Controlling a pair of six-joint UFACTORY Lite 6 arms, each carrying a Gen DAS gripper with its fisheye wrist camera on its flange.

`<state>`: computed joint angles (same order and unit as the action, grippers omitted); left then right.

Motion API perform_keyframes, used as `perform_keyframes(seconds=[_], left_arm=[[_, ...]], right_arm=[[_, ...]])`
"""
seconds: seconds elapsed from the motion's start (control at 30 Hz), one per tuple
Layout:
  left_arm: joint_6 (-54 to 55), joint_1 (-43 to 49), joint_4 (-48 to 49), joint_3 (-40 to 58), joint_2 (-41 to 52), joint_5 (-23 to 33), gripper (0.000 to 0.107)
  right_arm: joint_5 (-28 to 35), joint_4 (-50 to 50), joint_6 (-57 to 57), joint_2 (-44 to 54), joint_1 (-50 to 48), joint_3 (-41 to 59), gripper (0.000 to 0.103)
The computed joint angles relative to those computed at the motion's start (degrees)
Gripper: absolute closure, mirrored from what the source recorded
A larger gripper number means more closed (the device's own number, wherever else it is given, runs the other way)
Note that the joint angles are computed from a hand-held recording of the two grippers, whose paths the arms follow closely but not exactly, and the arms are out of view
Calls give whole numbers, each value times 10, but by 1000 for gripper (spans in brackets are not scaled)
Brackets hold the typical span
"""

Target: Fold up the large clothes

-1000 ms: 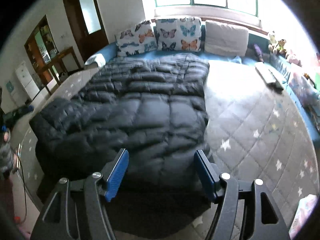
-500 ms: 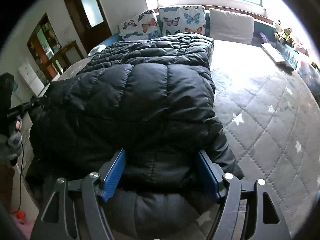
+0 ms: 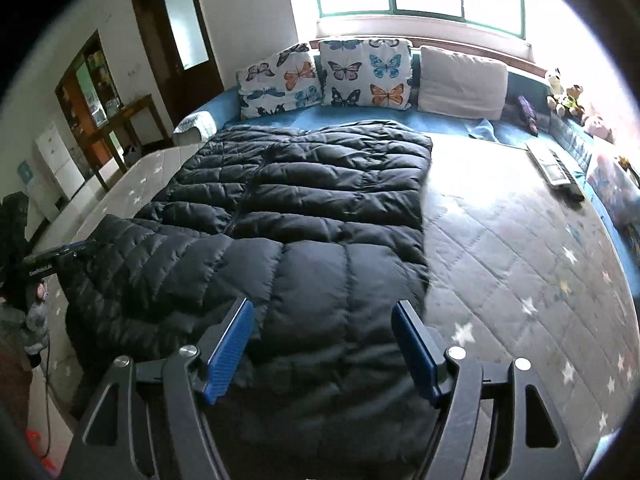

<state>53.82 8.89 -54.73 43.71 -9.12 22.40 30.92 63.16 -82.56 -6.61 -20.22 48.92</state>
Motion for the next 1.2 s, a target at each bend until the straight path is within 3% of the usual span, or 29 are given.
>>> perform_keyframes(seconds=[0.17, 0.4, 0.53, 0.63, 0.7, 0.8, 0.87, 1.03, 1.2], left_arm=[[51, -5, -43, -7, -16, -24, 90], [29, -16, -18, 12, -43, -54, 92], [68, -30, -58, -9, -4, -100, 92], [220, 3, -217, -25, 24, -61, 91], [243, 12, -242, -23, 38, -50, 90], [216, 20, -208, -11, 51, -40, 86], [157, 31, -141, -4, 36, -19, 86], [19, 67, 7, 25, -32, 41, 84], [2, 75, -6, 59, -75, 120, 84]], right_arm=[[-57, -7, 13, 45, 45, 2, 25], [-49, 28, -22, -17, 36, -17, 25], [-69, 52, -40, 54, 44, 4, 24], [-73, 184, -184, 98, 41, -17, 23], [-86, 190, -194, 92, 47, -23, 23], [-101, 129, -132, 81, 58, -18, 23], [-112, 35, -42, 60, 67, -11, 23], [-66, -73, 86, -1, 70, 5, 23], [-59, -127, 167, 2, 132, 37, 23]])
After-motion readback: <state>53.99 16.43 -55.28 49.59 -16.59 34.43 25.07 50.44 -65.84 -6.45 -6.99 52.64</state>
